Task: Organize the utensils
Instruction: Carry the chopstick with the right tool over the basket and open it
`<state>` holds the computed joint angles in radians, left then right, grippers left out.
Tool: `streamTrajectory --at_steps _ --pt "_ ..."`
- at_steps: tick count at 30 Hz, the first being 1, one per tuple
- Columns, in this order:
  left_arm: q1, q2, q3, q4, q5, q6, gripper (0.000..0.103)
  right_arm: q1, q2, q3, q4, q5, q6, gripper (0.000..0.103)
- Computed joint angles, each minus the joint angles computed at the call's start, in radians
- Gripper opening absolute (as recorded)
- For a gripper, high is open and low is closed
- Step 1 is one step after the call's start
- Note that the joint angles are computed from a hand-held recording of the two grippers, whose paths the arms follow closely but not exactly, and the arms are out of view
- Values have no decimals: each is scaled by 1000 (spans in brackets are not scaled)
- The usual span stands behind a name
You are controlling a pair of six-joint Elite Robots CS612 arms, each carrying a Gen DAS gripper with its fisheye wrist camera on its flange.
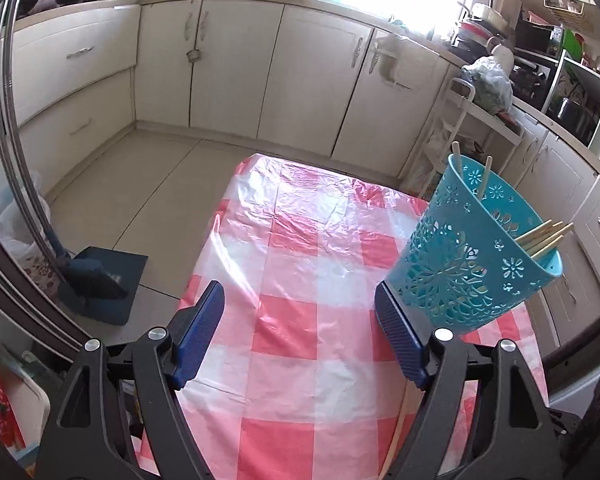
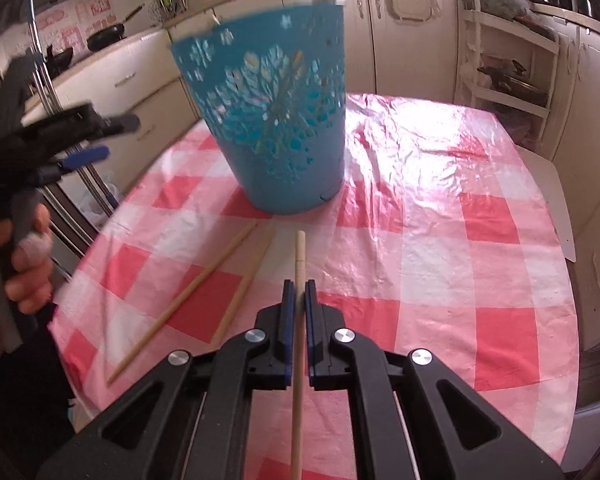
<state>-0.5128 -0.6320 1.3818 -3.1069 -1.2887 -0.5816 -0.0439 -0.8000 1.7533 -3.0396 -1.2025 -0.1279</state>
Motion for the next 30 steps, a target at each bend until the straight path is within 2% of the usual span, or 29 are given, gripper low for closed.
streamTrajectory --at_steps 4,10,13,15,18,21,23,26,28,30 --pt "2 3 -5 5 -19 -5 74 -31 -27 19 -73 143 48 6" --pt "3 7 -17 37 -40 -10 74 -49 -40 -11 -151 290 146 6" --pt "4 10 -25 53 -57 -17 74 -49 -32 -67 -190 341 196 6" --pt "3 13 -31 68 -63 -14 74 -44 -21 -116 -226 349 237 6" --pt "3 17 -38 82 -74 -9 74 -25 1 -195 -310 277 305 6" --pt "2 21 -46 92 -80 -1 74 9 39 -277 -395 103 361 6" --pt "2 25 -52 104 -81 3 74 40 69 -319 -439 -74 364 6" --pt "1 30 -60 121 -70 4 74 73 117 -372 -459 -268 375 6" --pt "2 32 -64 127 -66 2 74 87 144 -398 -435 -333 372 6" --pt "5 32 -62 124 -70 -2 74 96 160 -404 -412 -363 360 6"
